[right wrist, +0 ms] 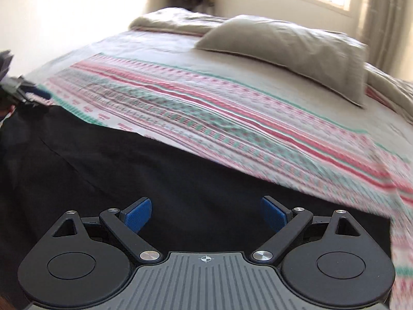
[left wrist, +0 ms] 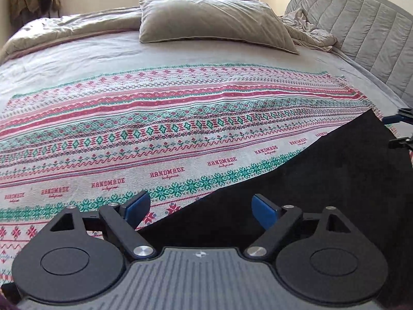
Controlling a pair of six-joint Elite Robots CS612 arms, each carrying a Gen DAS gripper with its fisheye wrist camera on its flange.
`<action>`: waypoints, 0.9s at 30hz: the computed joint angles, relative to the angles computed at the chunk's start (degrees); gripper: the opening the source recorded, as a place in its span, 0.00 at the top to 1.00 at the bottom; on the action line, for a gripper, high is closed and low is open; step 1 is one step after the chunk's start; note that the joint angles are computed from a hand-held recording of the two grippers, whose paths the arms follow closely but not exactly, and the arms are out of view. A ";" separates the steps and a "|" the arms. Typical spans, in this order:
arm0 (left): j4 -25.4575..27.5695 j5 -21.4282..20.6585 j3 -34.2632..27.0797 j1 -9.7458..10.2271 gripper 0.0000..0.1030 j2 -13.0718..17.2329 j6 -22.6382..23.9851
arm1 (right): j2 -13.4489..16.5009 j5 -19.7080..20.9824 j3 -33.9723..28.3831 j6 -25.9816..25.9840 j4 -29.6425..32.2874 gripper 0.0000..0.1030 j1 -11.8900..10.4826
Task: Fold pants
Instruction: 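Grasp the pants edge with both grippers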
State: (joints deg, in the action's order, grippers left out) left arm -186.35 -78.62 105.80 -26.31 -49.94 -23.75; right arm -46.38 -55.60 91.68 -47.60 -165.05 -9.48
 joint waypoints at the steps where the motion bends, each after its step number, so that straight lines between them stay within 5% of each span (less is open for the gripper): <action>1: 0.35 -2.41 -0.55 0.69 0.09 0.26 0.19 | 0.88 0.26 -1.72 -1.22 1.93 0.11 0.69; 9: 2.23 -17.43 -3.16 4.39 0.36 2.26 3.20 | 6.73 1.61 -12.87 -7.65 15.18 0.17 4.67; 11: 1.14 -18.38 -3.09 4.69 0.63 2.51 3.85 | 7.14 0.39 -13.97 -9.91 18.54 0.35 5.16; 13: -1.14 -17.33 -2.15 4.48 0.81 2.31 3.92 | 7.19 0.77 -14.37 -12.55 22.02 0.68 5.24; 15: -4.50 -16.10 -1.53 4.23 0.83 2.52 4.24 | 6.71 2.12 -13.21 -14.10 21.29 0.91 4.92; 17: -7.49 -14.98 -1.10 4.18 0.84 2.71 4.57 | 6.32 2.27 -11.80 -12.91 17.21 0.99 4.77; 21: -10.69 -10.30 -0.82 3.31 0.84 3.20 3.24 | 6.51 2.65 -9.97 -7.30 6.64 1.00 4.95; 25: -5.24 0.63 -3.26 1.21 0.73 4.62 1.37 | 8.22 -1.33 -9.88 -0.44 -4.24 0.98 6.32; 27: -2.01 6.72 -4.02 -0.20 0.63 4.86 2.55 | 8.84 -5.09 -10.07 1.14 -6.10 0.87 7.30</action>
State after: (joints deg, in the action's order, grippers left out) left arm -188.35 -71.89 101.78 -26.51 -45.08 -21.20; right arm -37.54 -60.70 81.61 -46.45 -171.15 -2.18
